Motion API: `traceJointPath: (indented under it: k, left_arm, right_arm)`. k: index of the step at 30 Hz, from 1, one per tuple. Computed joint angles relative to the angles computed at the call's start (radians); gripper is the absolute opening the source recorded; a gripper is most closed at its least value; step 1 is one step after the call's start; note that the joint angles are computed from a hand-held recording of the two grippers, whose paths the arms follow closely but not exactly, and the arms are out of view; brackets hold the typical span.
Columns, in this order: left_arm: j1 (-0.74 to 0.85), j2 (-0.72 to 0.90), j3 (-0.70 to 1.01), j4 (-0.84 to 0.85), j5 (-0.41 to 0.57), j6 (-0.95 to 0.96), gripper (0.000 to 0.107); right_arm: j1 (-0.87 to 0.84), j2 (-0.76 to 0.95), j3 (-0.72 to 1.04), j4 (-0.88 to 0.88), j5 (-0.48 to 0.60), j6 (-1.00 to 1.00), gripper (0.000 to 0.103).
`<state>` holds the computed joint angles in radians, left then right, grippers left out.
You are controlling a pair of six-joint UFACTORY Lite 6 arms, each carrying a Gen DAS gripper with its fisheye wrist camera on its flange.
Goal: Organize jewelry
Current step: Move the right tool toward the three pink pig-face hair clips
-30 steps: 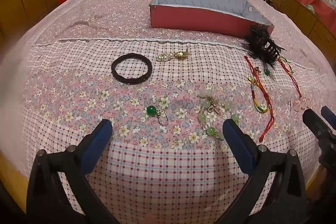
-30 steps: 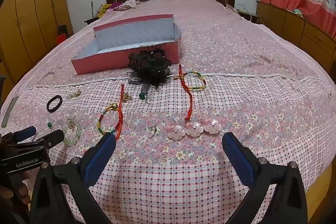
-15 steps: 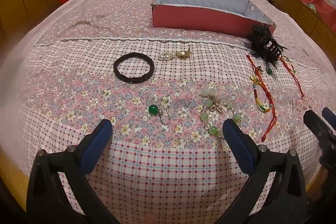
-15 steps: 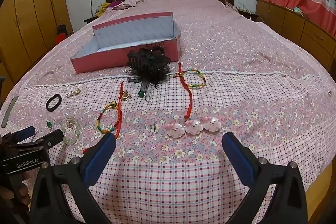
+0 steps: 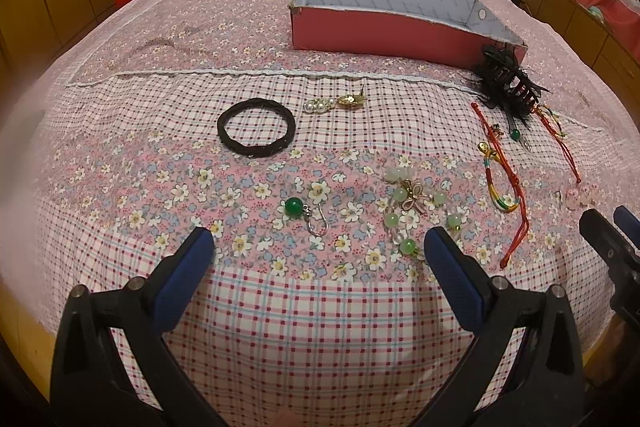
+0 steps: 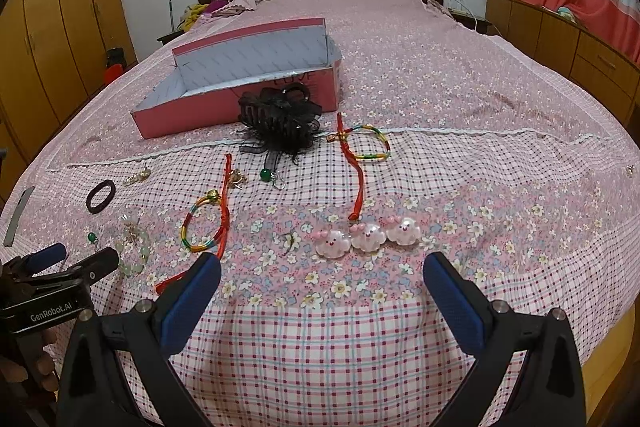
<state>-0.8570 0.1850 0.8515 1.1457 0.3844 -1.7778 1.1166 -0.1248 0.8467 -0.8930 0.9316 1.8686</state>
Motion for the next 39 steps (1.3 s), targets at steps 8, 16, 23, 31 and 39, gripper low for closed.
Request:
traceJointPath:
  k: [8, 16, 23, 31, 39]
  left_arm:
    - [-0.002, 0.002, -0.005, 0.011, -0.003, -0.012, 0.098]
    - [0.003, 0.004, -0.006, 0.019, -0.009, -0.017, 0.098]
    - [-0.005, 0.005, -0.007, 0.023, -0.003, -0.028, 0.098]
    - [-0.009, 0.007, -0.005, 0.025, -0.002, -0.032, 0.098]
    - [-0.012, -0.005, -0.011, 0.019, 0.005, -0.026, 0.098]
  right_arm:
    - [-0.001, -0.002, 0.000, 0.002, -0.001, -0.003, 0.103]
    - [-0.002, -0.004, -0.003, 0.004, -0.008, 0.004, 0.103]
    - [-0.005, -0.006, -0.006, 0.006, -0.008, 0.008, 0.103]
    - [-0.004, -0.009, -0.006, 0.007, -0.006, 0.006, 0.103]
    - [-0.002, -0.008, -0.004, 0.007, -0.005, 0.007, 0.103]
